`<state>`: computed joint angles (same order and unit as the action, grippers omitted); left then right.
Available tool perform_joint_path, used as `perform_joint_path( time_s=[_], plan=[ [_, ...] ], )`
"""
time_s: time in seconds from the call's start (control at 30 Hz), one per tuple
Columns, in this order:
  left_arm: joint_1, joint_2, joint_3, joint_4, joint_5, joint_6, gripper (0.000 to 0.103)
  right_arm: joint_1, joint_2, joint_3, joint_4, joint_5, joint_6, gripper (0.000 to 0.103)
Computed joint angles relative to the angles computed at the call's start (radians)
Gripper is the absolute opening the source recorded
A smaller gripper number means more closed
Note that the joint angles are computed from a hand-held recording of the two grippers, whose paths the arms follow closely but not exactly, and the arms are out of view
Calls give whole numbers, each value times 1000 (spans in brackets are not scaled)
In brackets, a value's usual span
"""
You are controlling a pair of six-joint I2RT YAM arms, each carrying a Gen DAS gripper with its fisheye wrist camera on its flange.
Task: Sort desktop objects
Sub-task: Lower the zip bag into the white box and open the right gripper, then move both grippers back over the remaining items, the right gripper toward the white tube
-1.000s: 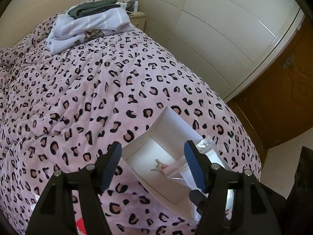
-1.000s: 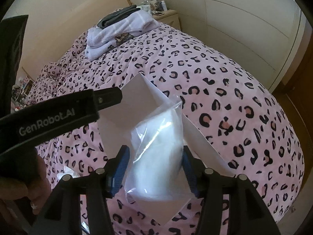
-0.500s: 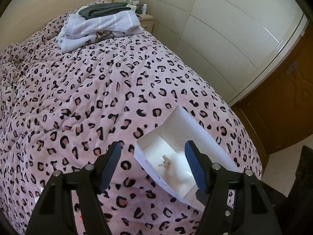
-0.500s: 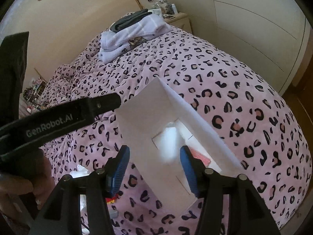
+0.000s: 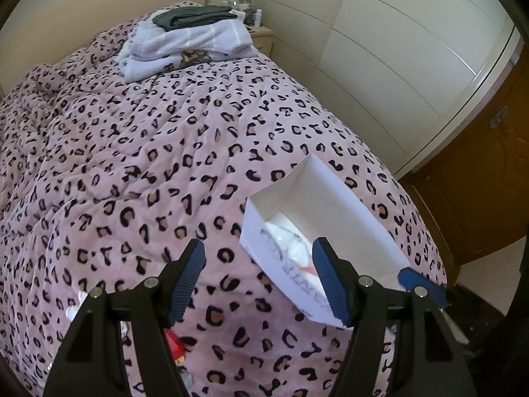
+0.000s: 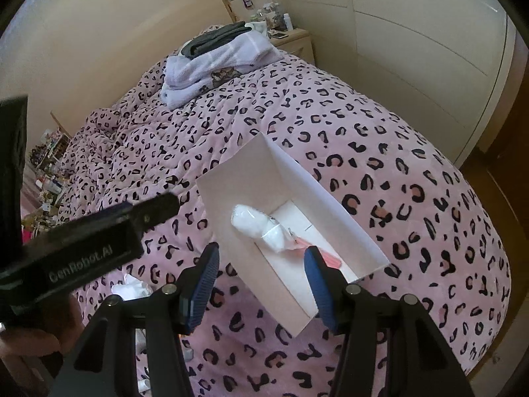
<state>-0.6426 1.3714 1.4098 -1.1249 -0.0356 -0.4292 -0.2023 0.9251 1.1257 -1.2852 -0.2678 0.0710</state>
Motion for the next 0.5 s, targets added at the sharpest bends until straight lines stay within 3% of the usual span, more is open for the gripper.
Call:
perform_joint_path(
  time_s=[0.3, 0.5],
  plan=[
    [-43, -207, -74, -158, -101, -119, 69, 185, -75, 61, -87, 100, 129, 55],
    [-5, -377, -122, -313, -134, -178, 70, 574, -110, 73, -118, 264, 400, 55]
  ],
)
